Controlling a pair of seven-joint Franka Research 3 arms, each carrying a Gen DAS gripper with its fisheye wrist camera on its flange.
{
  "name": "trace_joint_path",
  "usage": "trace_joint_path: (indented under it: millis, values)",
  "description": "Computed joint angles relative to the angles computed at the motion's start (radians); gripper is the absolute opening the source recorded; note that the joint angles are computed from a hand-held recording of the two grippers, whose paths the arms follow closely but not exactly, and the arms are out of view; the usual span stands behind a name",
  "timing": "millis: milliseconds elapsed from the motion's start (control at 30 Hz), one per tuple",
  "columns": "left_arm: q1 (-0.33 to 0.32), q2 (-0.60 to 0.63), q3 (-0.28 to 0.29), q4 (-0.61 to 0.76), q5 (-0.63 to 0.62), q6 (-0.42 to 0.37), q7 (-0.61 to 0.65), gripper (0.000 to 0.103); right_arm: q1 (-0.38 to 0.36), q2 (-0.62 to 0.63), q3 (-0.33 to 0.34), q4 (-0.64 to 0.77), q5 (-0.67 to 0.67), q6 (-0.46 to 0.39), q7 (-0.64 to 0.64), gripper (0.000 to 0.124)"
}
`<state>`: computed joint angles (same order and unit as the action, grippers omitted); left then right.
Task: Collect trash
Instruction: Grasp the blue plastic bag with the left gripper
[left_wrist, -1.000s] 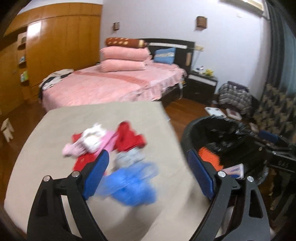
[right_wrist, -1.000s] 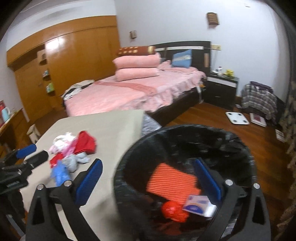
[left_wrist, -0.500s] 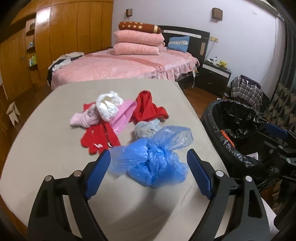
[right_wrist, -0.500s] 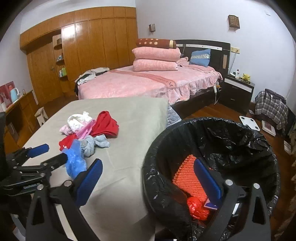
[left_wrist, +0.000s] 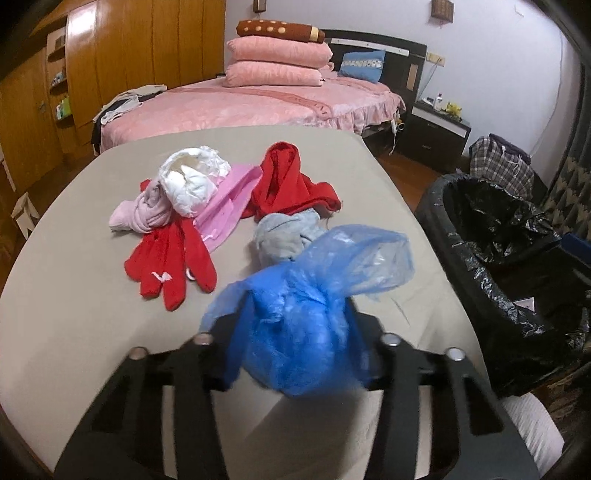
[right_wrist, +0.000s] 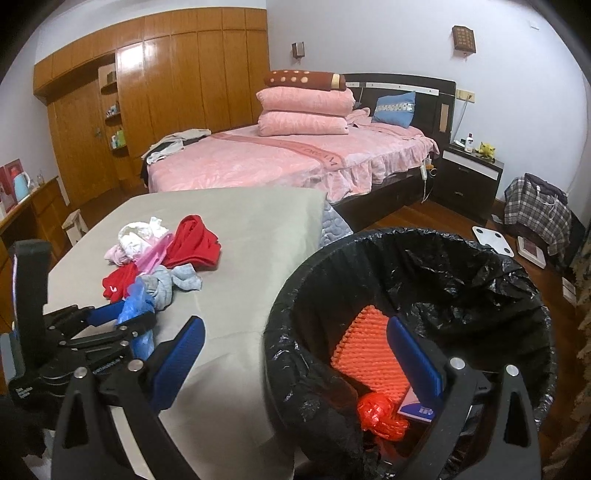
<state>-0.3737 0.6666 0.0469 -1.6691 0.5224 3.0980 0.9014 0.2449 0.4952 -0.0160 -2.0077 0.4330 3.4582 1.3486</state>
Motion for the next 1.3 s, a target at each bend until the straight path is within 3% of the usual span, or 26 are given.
trace_joint_path:
  millis: [100,233,467,533,700,767,900,1067,1233,1300]
  values:
    - [-0.008,-0.027,0.020,-0.035,0.010,0.027,-0.010,0.026,-0.008,0.005,0.013,0.008,-0.009,0.000,0.002,0.097]
    - [-0.023,-0.076,0.056,-0.094,0.003,0.071,-0.040,0.024,-0.016,0.011,0.032,0.022,-0.029,0.004,0.006,0.097]
    - [-0.159,-0.150,0.256,-0.189,-0.023,0.163,-0.092,0.024,-0.052,0.042,0.095,0.084,-0.093,-0.005,0.022,0.097]
    - [-0.221,-0.147,0.339,-0.197,-0.046,0.171,-0.099,0.024,-0.067,0.063,0.124,0.119,-0.119,-0.014,0.031,0.097]
    - [-0.226,-0.143,0.378,-0.202,-0.086,0.166,-0.071,0.024,-0.052,0.149,0.148,0.256,-0.153,-0.075,0.034,0.095]
    - [-0.216,-0.140,0.381,-0.202,-0.097,0.162,-0.062,0.024,-0.037,0.181,0.143,0.305,-0.150,-0.108,0.036,0.094]
    - [-0.157,-0.138,0.334,-0.196,-0.104,0.148,-0.037,0.024,0.070,0.292,0.030,0.476,-0.118,-0.235,0.072,0.089]
    - [-0.101,-0.115,0.287,-0.159,-0.084,0.137,-0.007,0.024,0.131,0.397,-0.064,0.636,-0.149,-0.363,0.142,0.087]
    - [-0.019,-0.093,0.198,-0.126,-0.089,0.115,0.012,0.024,0.096,0.449,-0.028,0.736,-0.192,-0.472,0.166,0.076]
    - [0.003,-0.086,0.172,-0.117,-0.086,0.109,0.018,0.024,0.068,0.456,0.012,0.754,-0.203,-0.510,0.142,0.059]
